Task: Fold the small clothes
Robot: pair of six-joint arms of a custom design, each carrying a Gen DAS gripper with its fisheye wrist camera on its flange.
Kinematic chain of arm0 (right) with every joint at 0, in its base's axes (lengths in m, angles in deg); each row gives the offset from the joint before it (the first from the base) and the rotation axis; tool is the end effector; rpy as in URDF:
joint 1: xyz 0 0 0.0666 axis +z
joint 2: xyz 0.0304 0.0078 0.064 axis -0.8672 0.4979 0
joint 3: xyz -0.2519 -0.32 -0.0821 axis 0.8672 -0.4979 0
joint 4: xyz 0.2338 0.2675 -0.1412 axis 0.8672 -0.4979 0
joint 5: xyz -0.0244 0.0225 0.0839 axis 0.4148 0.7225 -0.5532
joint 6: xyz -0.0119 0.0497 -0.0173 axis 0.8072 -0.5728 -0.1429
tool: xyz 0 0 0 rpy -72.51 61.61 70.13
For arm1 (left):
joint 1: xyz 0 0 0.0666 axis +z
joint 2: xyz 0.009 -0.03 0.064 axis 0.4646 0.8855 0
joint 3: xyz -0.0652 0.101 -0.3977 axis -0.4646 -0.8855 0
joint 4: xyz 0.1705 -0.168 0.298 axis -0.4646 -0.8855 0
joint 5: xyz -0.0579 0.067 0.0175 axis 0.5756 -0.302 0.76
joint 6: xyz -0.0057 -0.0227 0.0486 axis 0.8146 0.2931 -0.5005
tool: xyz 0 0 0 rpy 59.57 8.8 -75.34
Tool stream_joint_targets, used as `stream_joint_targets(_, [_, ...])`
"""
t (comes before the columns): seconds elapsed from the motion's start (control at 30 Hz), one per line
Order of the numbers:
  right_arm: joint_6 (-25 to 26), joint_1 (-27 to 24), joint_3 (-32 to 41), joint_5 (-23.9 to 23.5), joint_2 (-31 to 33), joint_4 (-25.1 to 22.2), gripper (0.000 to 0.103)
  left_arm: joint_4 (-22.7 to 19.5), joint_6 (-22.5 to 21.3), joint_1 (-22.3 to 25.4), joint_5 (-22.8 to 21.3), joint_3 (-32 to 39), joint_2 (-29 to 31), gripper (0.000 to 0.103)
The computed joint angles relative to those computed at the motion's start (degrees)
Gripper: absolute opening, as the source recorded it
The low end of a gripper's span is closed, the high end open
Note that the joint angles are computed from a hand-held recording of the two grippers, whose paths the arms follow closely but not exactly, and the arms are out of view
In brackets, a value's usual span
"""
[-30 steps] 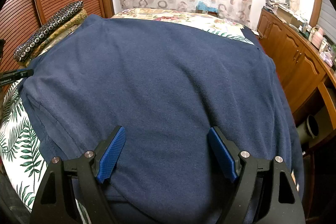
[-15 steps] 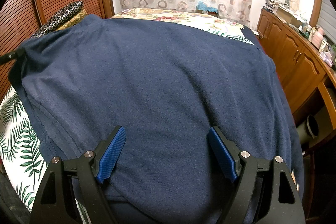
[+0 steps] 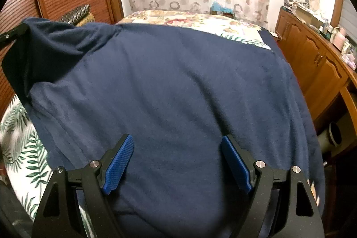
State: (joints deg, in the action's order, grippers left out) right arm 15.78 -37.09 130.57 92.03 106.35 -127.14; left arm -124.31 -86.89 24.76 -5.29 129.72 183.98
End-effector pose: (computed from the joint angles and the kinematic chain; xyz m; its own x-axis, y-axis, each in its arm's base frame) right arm 0.4695 0.1911 0.4754 -0.7072 -0.0622 -0.7043 -0.0961 0.9953 0.0086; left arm 0.6078 -0.0516 0.4428 -0.4808 0.2432 -0.8424 0.6289 0.7651 -0.1381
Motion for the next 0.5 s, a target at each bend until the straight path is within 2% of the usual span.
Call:
stream_joint_targets(0.13, [-0.2,-0.6,-3.1,0.4,-4.1,3.2,0.083,-0.1,-0.2,-1.3,1.0,0.7,0.0,0.009])
stream_joint_targets(0.5, [-2.2,-1.7,-13.5,4.5,-15.0,8.2,0.083,-2.3,-2.0,-7.2,3.1,4.4,0.4,0.009])
